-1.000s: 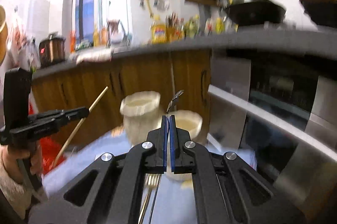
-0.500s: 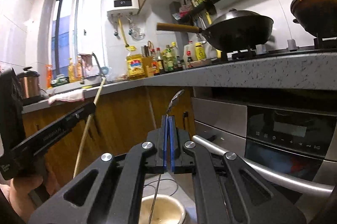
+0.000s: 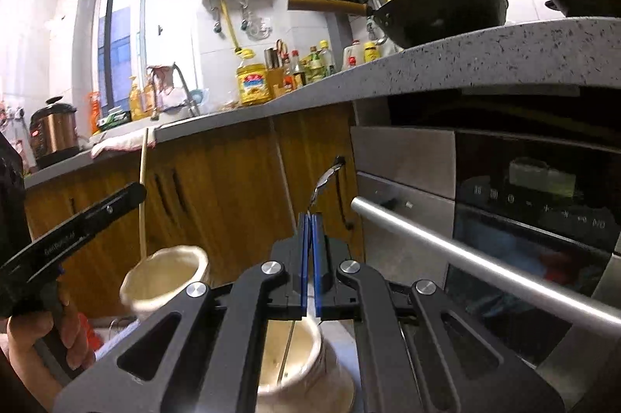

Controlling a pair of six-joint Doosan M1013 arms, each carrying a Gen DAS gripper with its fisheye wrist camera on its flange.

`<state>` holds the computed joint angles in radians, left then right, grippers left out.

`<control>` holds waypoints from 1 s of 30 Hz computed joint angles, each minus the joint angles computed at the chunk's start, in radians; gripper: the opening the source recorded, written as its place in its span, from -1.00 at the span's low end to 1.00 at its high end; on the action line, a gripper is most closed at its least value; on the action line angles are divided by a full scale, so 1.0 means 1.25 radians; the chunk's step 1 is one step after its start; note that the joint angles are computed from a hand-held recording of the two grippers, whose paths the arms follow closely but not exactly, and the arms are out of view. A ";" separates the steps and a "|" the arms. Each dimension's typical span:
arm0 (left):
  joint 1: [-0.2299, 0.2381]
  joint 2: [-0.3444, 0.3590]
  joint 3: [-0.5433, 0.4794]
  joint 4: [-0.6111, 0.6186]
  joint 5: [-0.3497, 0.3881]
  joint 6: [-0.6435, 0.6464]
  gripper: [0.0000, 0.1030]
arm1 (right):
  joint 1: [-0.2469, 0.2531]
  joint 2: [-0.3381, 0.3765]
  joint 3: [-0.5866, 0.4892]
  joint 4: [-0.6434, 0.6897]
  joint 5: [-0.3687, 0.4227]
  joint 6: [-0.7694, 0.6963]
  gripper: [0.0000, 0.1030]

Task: Organize utensils
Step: 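Lift the chopstick over the tall pot while the right tool carries the spoon, then open the left tool dropping the chopstick in while the right tool releases the spoon into the small pot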

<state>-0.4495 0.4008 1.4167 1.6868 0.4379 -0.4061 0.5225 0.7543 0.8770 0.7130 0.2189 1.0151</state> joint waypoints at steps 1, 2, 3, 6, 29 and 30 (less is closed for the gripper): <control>-0.001 -0.002 0.004 -0.029 -0.001 0.026 -0.91 | 0.000 -0.002 0.002 -0.001 0.005 -0.002 -0.96; -0.003 -0.003 0.006 -0.058 0.002 0.058 -0.91 | 0.001 -0.004 0.007 0.002 0.008 -0.009 -0.96; -0.006 -0.002 0.007 -0.069 0.008 0.074 -0.91 | 0.001 -0.006 0.013 0.000 0.009 -0.009 -0.96; -0.011 -0.002 0.013 -0.061 0.015 0.083 -0.91 | 0.002 -0.003 0.009 -0.035 0.019 0.028 -0.96; -0.018 -0.001 0.016 -0.079 0.059 0.117 -0.17 | -0.013 0.024 -0.046 -0.103 0.123 0.168 -0.20; -0.020 -0.004 0.020 -0.071 0.066 0.112 -0.11 | -0.013 0.018 -0.036 -0.098 0.117 0.165 -0.09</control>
